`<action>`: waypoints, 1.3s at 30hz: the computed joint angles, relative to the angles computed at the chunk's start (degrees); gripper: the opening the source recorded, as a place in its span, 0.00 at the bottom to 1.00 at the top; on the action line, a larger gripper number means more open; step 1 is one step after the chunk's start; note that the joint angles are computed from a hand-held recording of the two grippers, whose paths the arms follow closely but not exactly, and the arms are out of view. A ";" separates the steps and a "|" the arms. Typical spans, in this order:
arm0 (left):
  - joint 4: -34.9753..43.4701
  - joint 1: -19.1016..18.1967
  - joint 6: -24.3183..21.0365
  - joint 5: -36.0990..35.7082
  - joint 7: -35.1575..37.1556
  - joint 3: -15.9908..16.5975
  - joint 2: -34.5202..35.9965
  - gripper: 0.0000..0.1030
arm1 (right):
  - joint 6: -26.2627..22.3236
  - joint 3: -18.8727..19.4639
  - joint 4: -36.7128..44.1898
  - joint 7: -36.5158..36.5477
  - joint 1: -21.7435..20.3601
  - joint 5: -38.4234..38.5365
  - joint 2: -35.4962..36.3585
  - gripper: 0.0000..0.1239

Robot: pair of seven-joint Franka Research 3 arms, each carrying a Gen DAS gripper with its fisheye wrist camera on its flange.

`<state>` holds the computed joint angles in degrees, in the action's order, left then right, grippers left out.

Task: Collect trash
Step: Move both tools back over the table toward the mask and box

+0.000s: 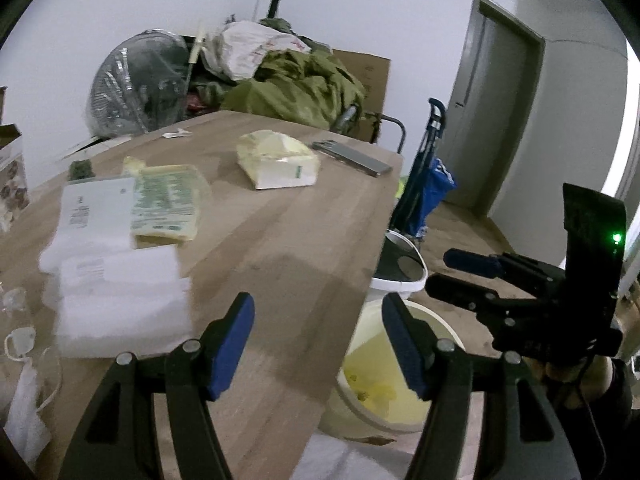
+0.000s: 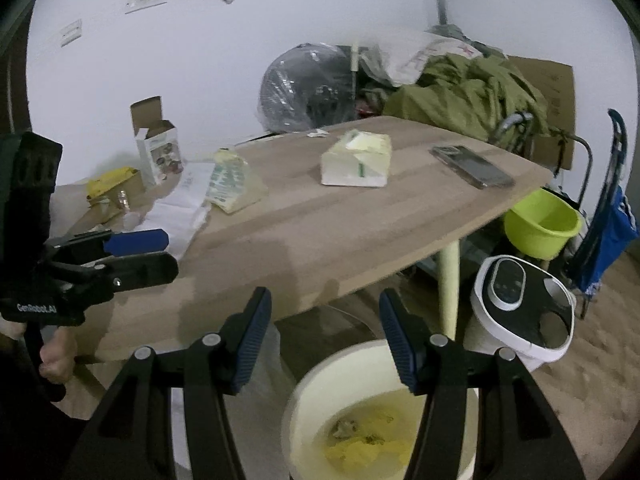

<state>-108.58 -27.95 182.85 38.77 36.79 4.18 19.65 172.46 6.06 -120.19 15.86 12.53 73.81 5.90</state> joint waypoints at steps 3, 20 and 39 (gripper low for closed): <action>-1.52 -3.99 0.72 2.40 -4.18 5.43 -1.19 0.65 | -0.67 0.34 1.50 0.71 0.32 -1.43 1.12 0.43; -7.09 -14.37 -2.58 32.96 -39.68 22.68 -8.61 0.65 | -6.46 4.08 10.14 3.44 0.83 -9.13 7.85 0.43; -18.00 -3.17 -15.40 45.23 -54.54 13.00 -20.69 0.65 | -12.05 7.90 19.28 5.59 2.85 -18.28 15.21 0.50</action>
<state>-126.58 -31.12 167.45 84.00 -17.75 17.19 -1.05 160.41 13.96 -100.91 21.45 15.38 55.54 21.11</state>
